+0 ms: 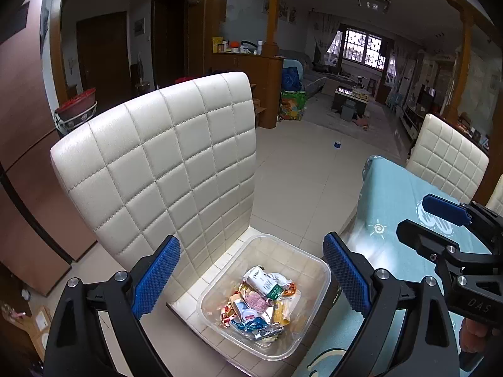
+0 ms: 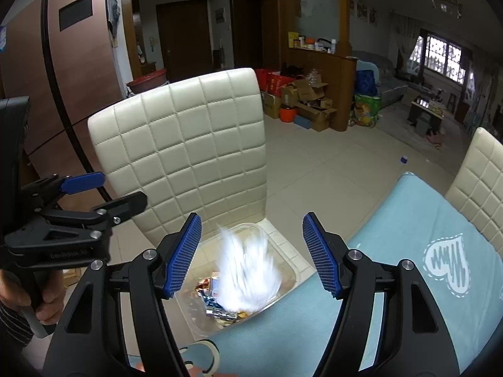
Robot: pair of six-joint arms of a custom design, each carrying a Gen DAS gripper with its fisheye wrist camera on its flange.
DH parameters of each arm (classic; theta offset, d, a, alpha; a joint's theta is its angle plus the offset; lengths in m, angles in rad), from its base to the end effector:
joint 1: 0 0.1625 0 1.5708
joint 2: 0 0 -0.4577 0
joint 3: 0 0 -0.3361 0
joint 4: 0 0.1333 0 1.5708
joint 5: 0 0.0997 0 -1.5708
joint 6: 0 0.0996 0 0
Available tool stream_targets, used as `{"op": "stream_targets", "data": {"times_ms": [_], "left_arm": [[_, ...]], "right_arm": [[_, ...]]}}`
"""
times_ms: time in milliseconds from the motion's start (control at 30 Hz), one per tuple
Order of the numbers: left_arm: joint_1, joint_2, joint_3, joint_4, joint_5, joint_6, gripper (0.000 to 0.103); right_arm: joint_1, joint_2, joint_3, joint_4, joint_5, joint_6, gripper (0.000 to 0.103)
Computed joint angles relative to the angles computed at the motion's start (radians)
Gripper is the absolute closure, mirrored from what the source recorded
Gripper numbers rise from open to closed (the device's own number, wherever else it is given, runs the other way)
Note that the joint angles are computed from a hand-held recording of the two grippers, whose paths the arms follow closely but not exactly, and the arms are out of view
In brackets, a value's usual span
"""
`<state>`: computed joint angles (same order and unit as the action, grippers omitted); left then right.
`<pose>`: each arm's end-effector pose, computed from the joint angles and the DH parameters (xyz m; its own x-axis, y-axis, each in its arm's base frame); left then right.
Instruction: Collect trash
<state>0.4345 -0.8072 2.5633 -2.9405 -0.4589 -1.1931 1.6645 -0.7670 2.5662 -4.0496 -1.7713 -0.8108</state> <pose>-0.2059 -0.3410 0.0843 -0.7367 -0.1618 -0.6565 0.4214 0.6495 -0.6329 0.1497 -0.3800 0.1395 -0.6275 -0.5386 0.5623 -0.7658 0.5574 -0.3207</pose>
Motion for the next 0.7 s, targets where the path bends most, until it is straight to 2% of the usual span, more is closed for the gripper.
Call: {"op": "stream_targets", "data": {"times_ms": [167,367,500,600,700], "left_arm": [[-0.009,0.004,0.0,-0.02,-0.008,0.004,0.013],[-0.047,0.012,-0.022,0.002,-0.004,0.014,0.013],[-0.082,0.015,-0.037,0.022,0.002,0.013,0.013],[-0.115,0.008,-0.065,0.13,0.017,-0.033,0.013],[-0.158,0.023,-0.069,0.119,0.017,-0.011,0.013]], "right_arm": [[-0.007,-0.019,0.016,-0.014,-0.019,0.019,0.034],[-0.02,-0.062,0.055,-0.053,-0.043,0.057,0.028],[-0.013,-0.085,0.089,-0.119,-0.071,0.076,0.02],[0.006,-0.113,0.116,-0.172,-0.12,0.102,0.017],[0.014,-0.146,0.144,-0.21,-0.161,0.121,0.009]]}}
